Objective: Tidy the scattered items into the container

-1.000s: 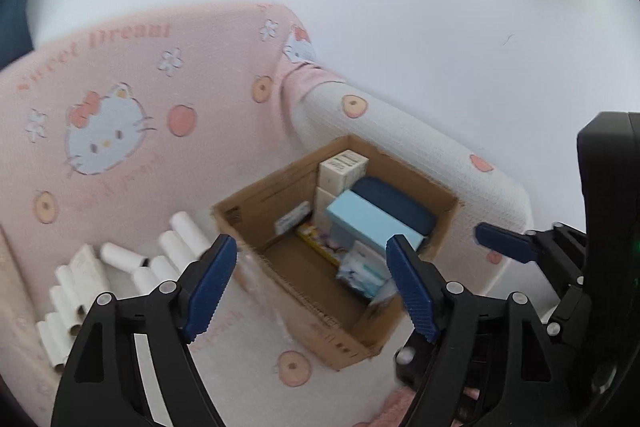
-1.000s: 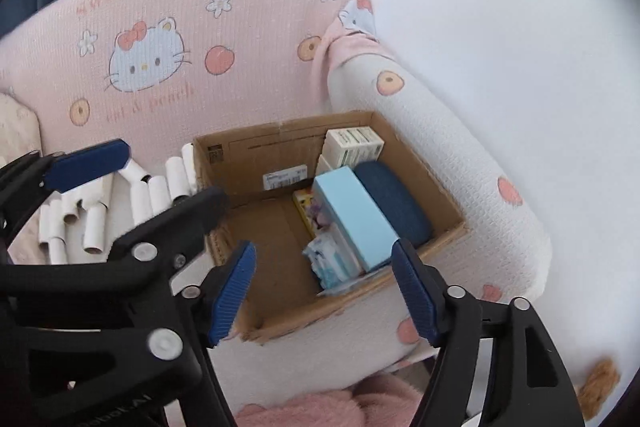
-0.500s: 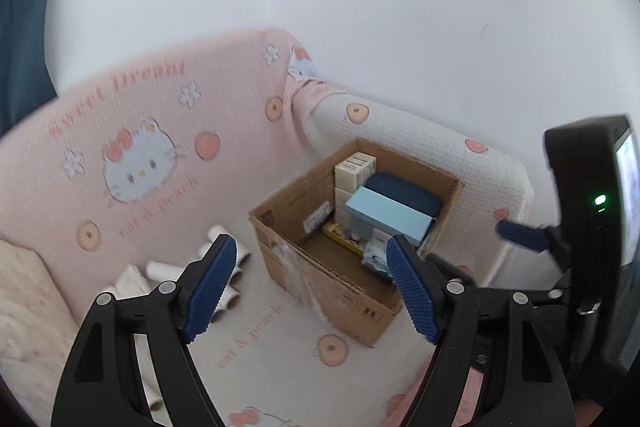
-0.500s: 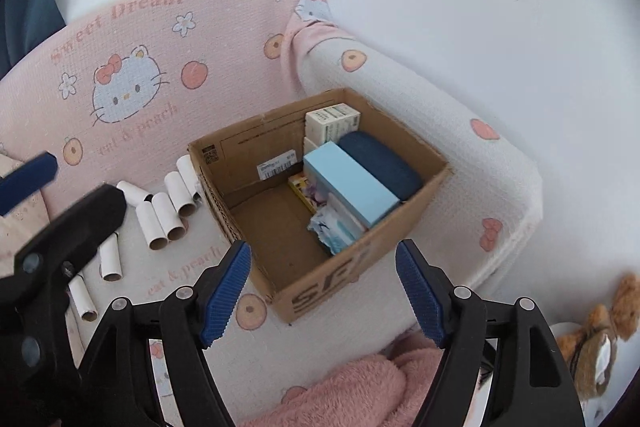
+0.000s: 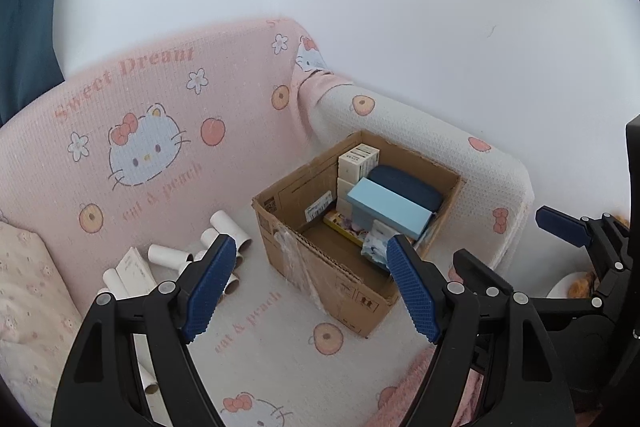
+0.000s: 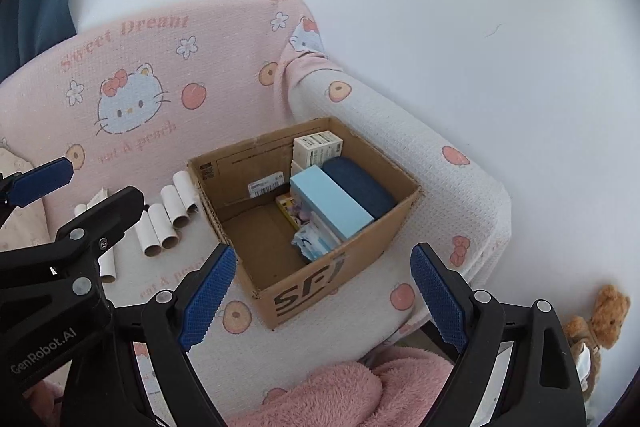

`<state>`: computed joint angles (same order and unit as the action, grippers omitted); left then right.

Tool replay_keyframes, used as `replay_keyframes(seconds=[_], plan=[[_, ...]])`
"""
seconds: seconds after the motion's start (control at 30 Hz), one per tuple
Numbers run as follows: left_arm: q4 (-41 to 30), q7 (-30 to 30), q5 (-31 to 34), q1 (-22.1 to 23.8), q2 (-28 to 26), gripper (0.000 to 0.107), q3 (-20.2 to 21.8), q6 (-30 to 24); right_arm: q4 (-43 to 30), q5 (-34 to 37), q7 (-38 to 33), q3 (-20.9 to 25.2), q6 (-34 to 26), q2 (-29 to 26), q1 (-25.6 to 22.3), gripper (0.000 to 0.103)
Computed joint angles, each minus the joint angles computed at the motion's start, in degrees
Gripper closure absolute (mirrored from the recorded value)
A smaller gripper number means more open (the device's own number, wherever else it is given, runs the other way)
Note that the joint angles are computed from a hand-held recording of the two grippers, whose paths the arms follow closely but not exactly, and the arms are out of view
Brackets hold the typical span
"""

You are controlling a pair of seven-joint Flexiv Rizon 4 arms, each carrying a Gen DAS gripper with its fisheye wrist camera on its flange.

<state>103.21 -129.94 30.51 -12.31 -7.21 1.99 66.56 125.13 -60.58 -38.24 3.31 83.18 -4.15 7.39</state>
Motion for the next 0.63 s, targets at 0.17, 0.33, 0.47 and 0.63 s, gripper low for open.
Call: replay_keyframes(seconds=[0.17, 0.33, 0.47, 0.63], plan=[[0.3, -1.7, 1.8, -0.1, 0.6, 0.025, 0.0, 1.1, 0.5, -0.1, 0.4, 0.1, 0.7, 0.4, -0.3, 0.014], [0.1, -3.4, 2.6, -0.3, 1.0, 0.017, 0.1, 0.7, 0.8, 1.8, -0.5, 0.3, 1.1, 0.8, -0.2, 0.014], [-0.7, -6.3, 7.3, -0.8, 1.3, 0.017, 0.1, 0.0, 0.9, 1.8, -0.5, 0.6, 0.3, 0.9, -0.2, 0.014], [-1.1, -4.8, 6.2, -0.4, 1.4, 0.017, -0.8, -2.6, 1.0, 3.7, -1.9, 0.8, 0.1, 0.9, 0.1, 0.014]])
